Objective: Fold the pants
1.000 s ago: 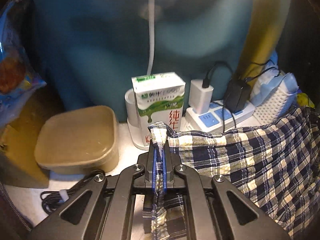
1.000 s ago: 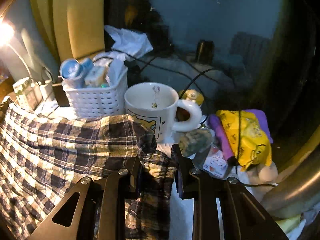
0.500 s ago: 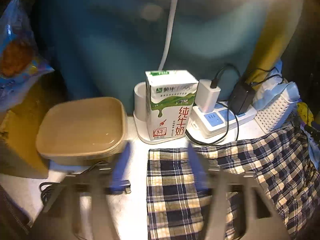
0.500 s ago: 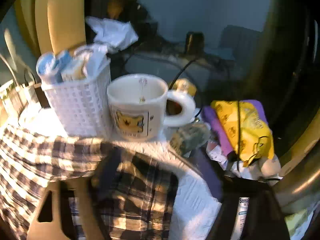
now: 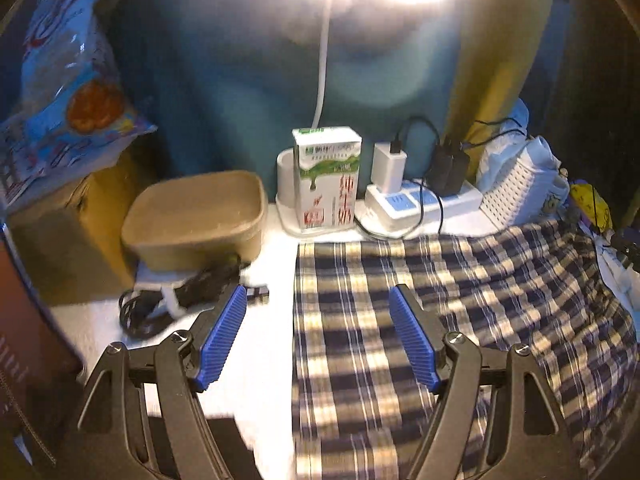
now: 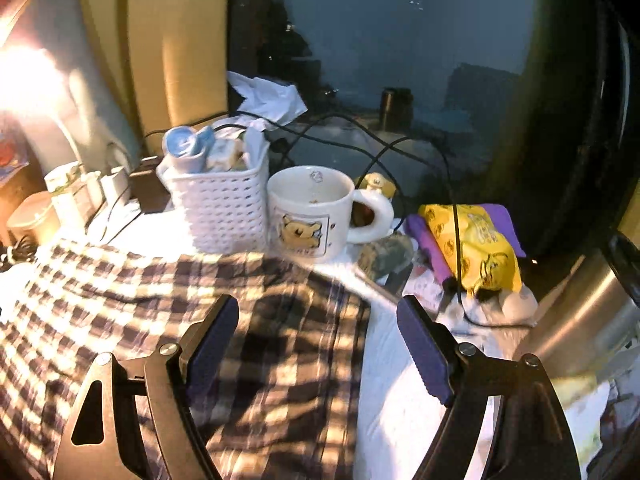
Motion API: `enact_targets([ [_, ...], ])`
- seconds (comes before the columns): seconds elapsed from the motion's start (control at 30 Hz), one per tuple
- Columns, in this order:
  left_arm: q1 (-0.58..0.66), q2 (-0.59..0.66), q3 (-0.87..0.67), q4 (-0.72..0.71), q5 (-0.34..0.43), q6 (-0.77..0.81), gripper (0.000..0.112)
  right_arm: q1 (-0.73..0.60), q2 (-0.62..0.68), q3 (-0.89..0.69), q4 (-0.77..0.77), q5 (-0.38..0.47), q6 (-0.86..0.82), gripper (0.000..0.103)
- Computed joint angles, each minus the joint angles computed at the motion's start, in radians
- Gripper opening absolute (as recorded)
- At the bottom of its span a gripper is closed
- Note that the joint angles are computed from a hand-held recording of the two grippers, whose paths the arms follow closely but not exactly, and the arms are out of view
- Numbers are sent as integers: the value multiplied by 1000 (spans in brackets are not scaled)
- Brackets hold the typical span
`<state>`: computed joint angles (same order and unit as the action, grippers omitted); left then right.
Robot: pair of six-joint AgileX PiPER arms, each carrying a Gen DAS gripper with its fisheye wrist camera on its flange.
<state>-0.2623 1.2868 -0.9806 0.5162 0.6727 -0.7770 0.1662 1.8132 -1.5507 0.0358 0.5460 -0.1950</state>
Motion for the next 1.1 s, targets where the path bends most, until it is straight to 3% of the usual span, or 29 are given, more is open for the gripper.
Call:
enact_targets([
  [0.13,-54,-86,70,-12,34,-41,74,-9,-87,115,28,-23,-26,83],
  [0.47,-307,-247,262,81,174,-342,74,-71,-306,421,104,-60,-93,83],
  [0.73,-540,-253,344,129,277,-565,74,-140,-402,582,178,-30,-208,83],
  [1.1,-560,-264,392,116,232,-614,74,-196,-496,693,334,26,-334,83],
])
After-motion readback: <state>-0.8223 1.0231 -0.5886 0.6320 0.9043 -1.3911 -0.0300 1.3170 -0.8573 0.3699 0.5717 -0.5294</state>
